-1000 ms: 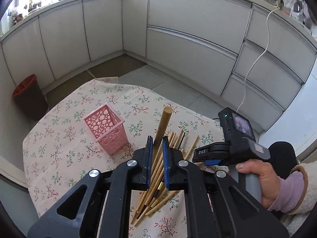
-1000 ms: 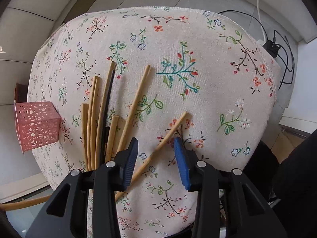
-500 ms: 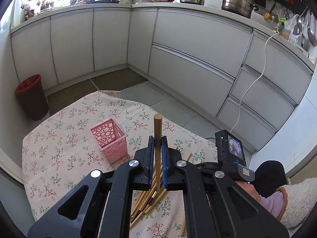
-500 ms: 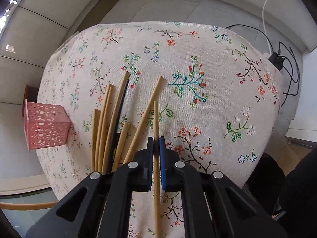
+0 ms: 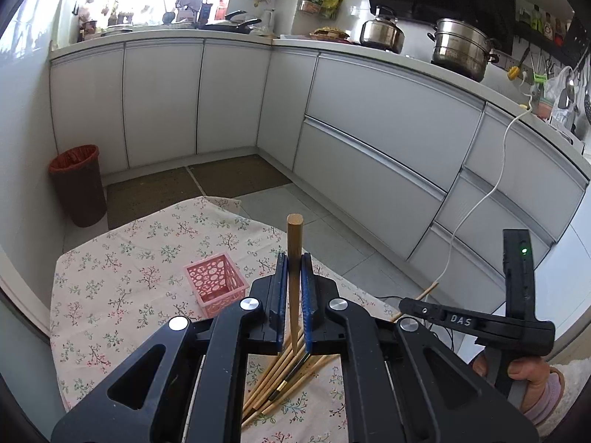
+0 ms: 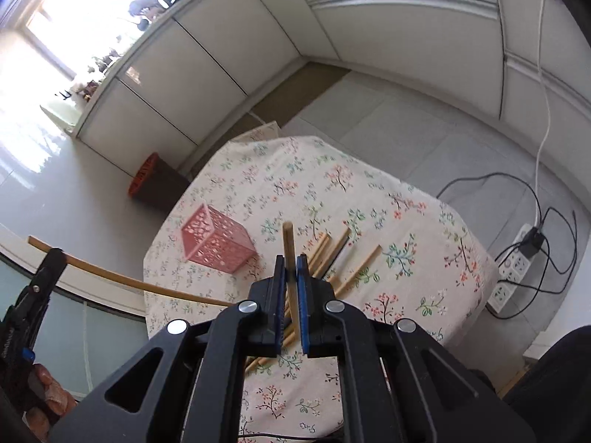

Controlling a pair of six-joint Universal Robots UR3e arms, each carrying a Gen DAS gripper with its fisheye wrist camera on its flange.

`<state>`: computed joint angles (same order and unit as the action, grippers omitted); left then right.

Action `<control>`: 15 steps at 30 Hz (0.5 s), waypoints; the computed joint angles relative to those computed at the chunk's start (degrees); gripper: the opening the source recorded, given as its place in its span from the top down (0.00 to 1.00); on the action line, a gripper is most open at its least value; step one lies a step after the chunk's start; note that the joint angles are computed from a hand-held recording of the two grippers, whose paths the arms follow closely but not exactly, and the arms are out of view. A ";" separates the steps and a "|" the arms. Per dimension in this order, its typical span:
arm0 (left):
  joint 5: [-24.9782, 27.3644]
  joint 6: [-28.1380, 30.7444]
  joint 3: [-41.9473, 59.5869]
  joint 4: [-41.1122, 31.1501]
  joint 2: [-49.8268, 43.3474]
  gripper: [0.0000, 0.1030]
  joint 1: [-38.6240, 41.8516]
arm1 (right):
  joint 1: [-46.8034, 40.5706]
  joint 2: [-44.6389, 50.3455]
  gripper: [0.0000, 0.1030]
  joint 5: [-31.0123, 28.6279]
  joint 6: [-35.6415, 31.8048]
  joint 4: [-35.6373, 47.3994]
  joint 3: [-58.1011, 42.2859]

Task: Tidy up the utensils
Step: 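Carry both chopsticks upright over the pink cup and open both tools to drop them in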

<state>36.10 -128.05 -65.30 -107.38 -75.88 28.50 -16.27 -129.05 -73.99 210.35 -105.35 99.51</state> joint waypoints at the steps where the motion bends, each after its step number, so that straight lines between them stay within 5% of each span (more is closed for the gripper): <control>1: -0.39 -1.37 0.55 0.78 -0.16 0.94 0.22 | 0.45 1.29 0.94 -0.63 -0.39 -0.60 -2.53; 15: 1.54 -32.50 8.78 27.34 -11.13 0.94 -2.01 | 8.24 30.64 0.94 -3.48 3.84 -15.23 -34.19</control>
<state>37.63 -160.55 -56.52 -80.04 -87.00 26.49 -8.03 -98.40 -77.47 214.19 -120.58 65.32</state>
